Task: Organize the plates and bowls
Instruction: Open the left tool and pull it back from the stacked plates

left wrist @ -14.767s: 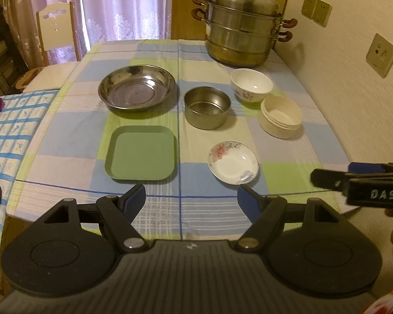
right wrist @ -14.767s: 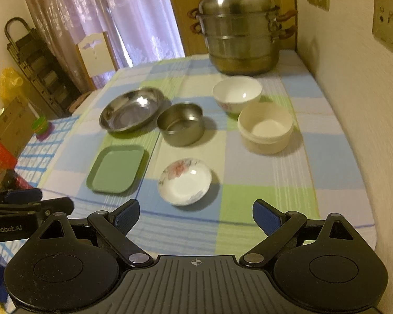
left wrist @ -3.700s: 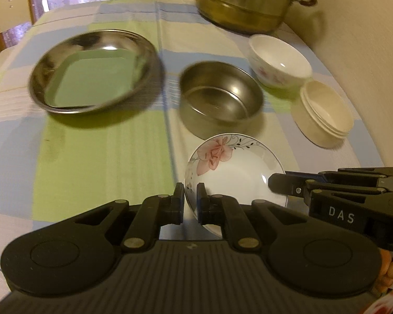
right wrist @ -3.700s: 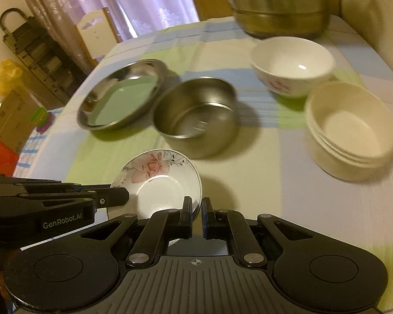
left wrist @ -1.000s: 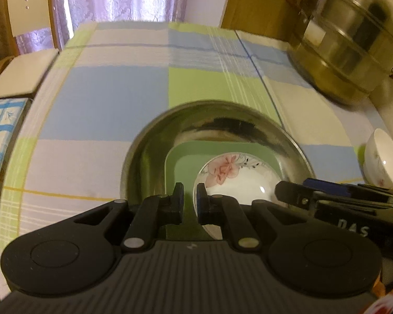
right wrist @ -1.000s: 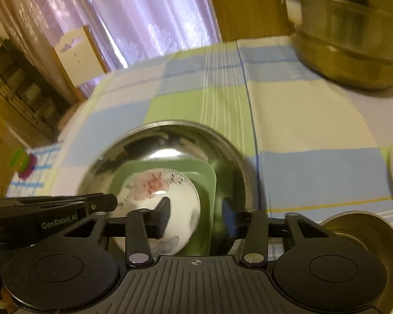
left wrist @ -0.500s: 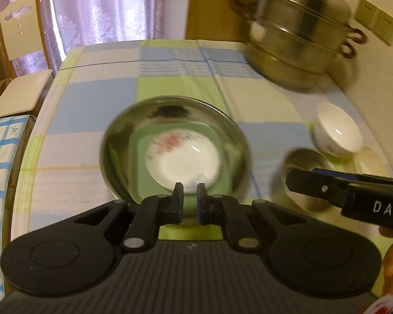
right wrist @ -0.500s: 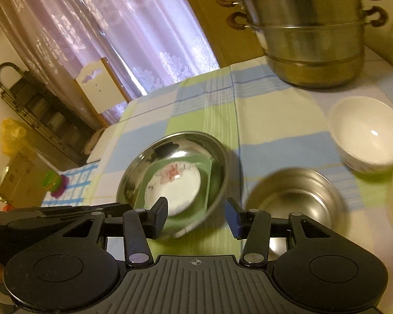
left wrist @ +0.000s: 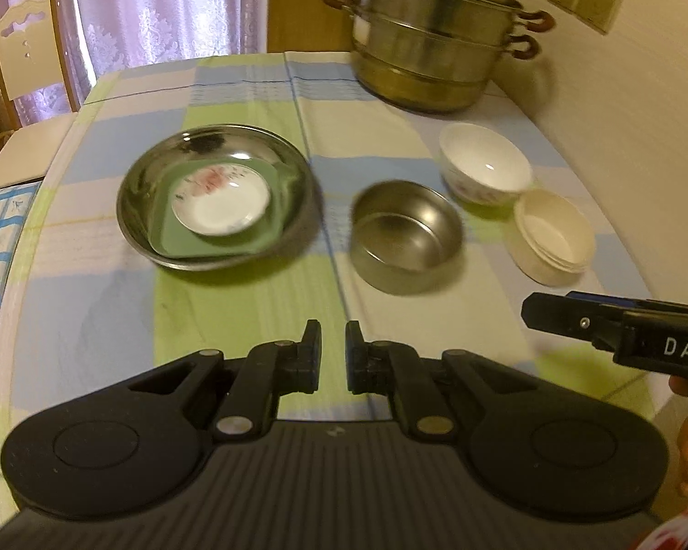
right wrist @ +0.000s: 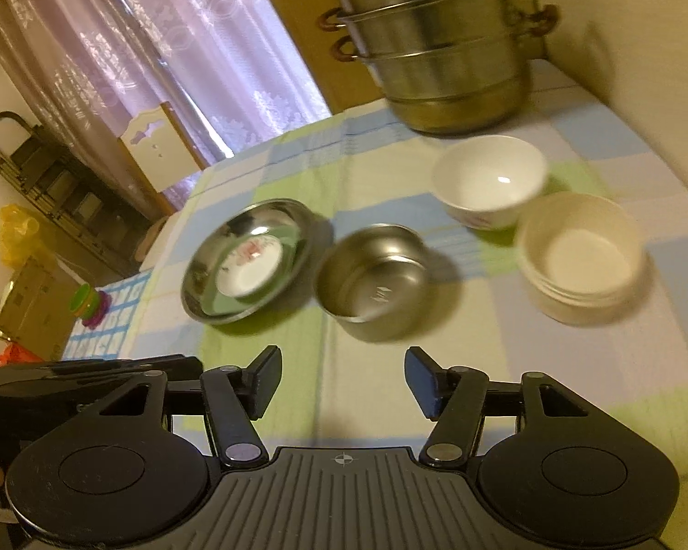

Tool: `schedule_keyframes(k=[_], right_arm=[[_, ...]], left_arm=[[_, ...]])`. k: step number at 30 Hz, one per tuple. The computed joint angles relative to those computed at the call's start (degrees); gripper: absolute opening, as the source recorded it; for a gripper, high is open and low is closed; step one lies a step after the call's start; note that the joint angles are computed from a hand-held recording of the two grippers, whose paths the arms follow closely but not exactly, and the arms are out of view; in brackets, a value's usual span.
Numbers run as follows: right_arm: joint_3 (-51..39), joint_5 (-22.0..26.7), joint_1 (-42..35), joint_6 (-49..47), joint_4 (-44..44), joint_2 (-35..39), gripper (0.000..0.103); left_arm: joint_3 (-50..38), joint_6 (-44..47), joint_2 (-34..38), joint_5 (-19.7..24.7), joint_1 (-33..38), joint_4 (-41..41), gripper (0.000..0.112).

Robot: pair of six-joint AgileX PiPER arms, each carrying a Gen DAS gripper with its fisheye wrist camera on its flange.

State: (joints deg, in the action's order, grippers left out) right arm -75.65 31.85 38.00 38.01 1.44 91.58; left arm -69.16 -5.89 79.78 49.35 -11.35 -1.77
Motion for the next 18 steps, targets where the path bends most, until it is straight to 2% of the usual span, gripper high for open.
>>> schedule_keyframes(k=[10,18], right_arm=[[13.2,2.3,-1.5,-3.4,0.1,-14.3,0.060],[18.2,5.8,-1.7,-5.0,-1.1,-21.5,0.060]], left_arm=[[5.4,-21.5,-6.8,1.5,-16.5,12.4,0.009],[6.5,-35.3,-8.5,4.7,-28.0,20.6,0.009]])
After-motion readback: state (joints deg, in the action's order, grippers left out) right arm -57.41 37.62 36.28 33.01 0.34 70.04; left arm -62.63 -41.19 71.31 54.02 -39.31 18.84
